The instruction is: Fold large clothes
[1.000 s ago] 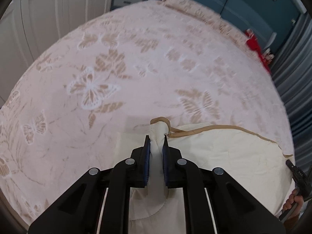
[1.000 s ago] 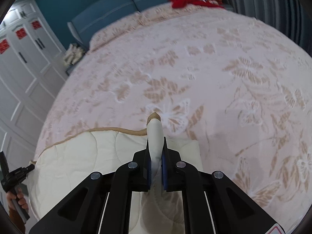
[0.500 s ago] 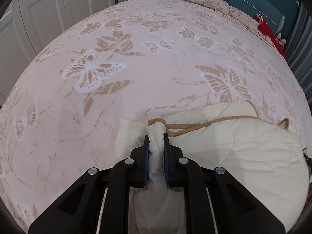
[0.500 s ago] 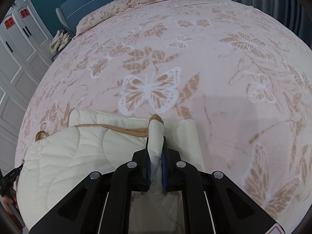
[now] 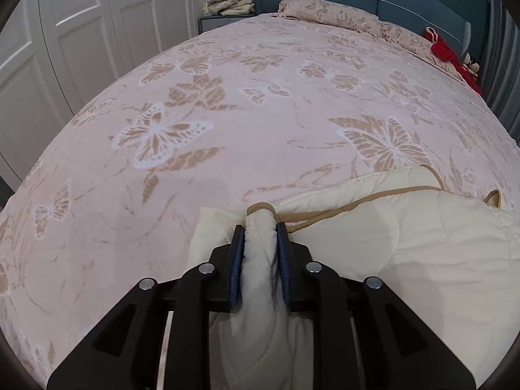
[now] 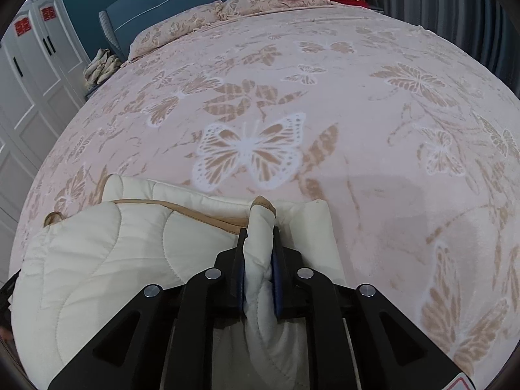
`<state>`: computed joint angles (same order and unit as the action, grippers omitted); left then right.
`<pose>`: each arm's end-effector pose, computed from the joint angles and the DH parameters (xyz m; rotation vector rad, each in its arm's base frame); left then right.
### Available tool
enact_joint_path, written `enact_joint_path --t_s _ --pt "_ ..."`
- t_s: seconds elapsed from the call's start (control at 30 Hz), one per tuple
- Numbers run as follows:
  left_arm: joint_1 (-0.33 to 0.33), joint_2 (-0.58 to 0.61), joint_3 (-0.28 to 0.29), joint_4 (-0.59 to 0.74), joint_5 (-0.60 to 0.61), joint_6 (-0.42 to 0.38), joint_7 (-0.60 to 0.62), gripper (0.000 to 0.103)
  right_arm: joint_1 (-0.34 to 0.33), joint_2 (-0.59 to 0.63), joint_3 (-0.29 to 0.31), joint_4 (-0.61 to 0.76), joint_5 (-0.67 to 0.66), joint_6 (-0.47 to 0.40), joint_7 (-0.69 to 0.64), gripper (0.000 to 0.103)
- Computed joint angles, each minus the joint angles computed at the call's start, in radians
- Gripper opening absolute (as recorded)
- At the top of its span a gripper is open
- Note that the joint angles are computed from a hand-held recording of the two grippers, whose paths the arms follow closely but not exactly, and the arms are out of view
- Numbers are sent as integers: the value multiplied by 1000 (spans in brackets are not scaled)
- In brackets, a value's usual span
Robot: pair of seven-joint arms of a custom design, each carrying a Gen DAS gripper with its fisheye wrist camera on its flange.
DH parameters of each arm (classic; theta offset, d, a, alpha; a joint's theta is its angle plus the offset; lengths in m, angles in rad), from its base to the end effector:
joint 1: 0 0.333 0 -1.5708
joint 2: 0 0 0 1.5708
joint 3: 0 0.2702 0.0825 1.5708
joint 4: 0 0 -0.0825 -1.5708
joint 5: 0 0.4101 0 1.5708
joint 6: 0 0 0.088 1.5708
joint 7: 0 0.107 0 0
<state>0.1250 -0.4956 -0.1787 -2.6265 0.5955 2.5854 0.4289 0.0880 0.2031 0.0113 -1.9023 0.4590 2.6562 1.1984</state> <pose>0.4594 -0.0307 0.3976 -2.2739 1.1325 -0.4045 0.6577 0.0528 0.3954 -1.9053 1.6848 -0.3086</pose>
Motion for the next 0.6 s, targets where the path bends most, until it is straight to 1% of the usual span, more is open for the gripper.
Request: enact_joint_path --t_s 0.03,0.07,0.1,0.13,0.2,0.23,0.27,0.33,0.37,0.4,0.43,0.47,0.53,0.6 --pt "-6 -9 3 5 -11 -22 8 29 6 -10 -10 4 -29 -12 30 13" --pt "-12 -45 6 7 -26 -61 13 32 13 -27 -20 -4 -63 -6 69 17" --pt "-14 -90 10 -6 -33 -66 7 34 18 -63 -27 -29 -84 18 106 23" --pt "-15 -130 11 -17 -37 -65 2 34 15 -91 -24 -49 -72 38 106 23" --pt "-29 -189 15 -8 -57 -94 29 34 8 -167 -11 -85 6 45 46 23" --pt "-44 -197 18 17 -70 -105 60 34 13 -190 -9 -91 21 37 30 23" --pt "-62 -191 22 49 -84 -96 91 34 23 -212 -3 -93 54 14 -4 23" --pt "-99 -143 29 110 -124 -67 149 34 53 -231 10 -80 112 -62 -73 23" --pt "-135 -93 42 151 -163 -50 200 34 67 -232 14 -74 126 -95 -94 23" --pt "-161 -54 53 177 -200 -35 240 34 87 -222 24 -55 154 -151 -131 21" --pt "-189 -5 63 205 -242 -19 283 34 98 -215 28 -47 162 -171 -140 17" --pt "-212 55 66 238 -281 -12 325 34 114 -201 38 -37 164 -195 -149 17" --pt "-224 138 53 274 -319 5 354 32 141 -166 55 -16 139 -211 -154 11" --pt "-228 213 46 303 -349 22 375 30 152 -116 60 23 121 -250 -133 8"
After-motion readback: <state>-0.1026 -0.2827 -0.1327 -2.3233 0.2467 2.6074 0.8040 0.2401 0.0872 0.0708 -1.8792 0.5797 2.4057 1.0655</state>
